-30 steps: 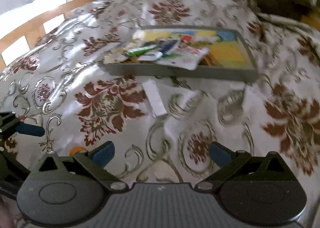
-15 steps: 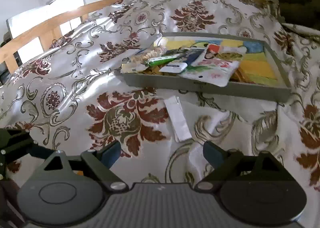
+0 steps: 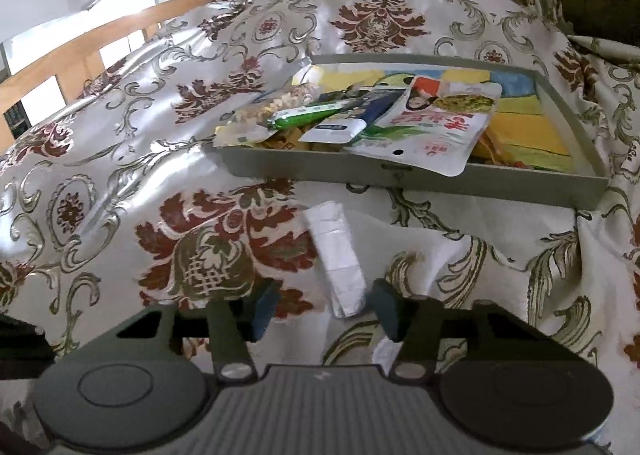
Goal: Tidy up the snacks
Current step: 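Close the left gripper on the orange while the right gripper closes on the white strip packet, then lift the orange with the left tool while the right tool carries the white strip over the tray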
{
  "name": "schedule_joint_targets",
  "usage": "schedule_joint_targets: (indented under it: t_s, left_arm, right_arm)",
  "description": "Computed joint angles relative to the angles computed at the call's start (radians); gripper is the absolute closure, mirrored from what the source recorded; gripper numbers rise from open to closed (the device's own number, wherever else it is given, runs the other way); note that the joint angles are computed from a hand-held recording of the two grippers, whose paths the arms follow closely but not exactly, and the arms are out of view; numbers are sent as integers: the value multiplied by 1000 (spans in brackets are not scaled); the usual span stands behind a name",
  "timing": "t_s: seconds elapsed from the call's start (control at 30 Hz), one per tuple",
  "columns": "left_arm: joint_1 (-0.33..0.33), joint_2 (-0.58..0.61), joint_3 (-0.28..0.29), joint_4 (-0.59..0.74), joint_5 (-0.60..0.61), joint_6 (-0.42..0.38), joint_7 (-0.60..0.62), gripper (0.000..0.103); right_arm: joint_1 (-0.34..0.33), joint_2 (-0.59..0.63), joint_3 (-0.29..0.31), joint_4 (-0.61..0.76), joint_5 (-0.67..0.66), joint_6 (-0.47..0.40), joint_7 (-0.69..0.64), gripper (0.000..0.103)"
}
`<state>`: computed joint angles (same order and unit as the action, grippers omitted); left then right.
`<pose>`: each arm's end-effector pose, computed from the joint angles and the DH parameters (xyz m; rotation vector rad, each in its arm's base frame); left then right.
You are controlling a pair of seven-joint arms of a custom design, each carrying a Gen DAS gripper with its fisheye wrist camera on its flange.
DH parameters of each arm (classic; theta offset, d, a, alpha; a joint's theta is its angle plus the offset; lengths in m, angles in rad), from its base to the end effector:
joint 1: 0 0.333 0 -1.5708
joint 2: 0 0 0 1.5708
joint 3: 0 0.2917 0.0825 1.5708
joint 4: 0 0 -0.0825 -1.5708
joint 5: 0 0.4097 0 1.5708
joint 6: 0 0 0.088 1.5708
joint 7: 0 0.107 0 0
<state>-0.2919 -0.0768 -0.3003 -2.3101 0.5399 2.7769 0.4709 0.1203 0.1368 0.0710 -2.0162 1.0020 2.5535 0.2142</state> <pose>0.4521 -0.3324 0.3898 -1.9762 1.8849 -0.7583 0.6192 0.1071 0.3849 -2.1880 0.8956 -0.2565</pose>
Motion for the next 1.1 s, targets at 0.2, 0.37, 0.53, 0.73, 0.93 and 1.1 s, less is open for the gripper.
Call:
schedule_joint_targets:
  t_s: [0.2, 0.37, 0.53, 0.73, 0.93, 1.1]
  left_arm:
    - [8, 12, 2, 4, 51, 12, -54, 66]
    - [7, 11, 6, 2, 56, 17, -57, 67]
    - [6, 10, 5, 3, 77, 11, -65, 68]
    - [13, 7, 4, -2, 99, 21, -104, 68]
    - [18, 2, 2, -5, 137, 19, -147, 68]
    - [26, -5, -3, -4, 200, 12, -212, 68]
  right_arm:
    - [-7, 38, 6, 47, 26, 0, 10, 48]
    - [-20, 72, 15, 86, -12, -40, 30, 57]
    - [-15, 58, 19, 70, -67, -44, 45, 80]
    - [2, 8, 12, 12, -135, -39, 58, 81]
    - [17, -68, -5, -67, -133, -29, 36, 81]
    - [34, -108, -26, -107, -131, -31, 31, 81]
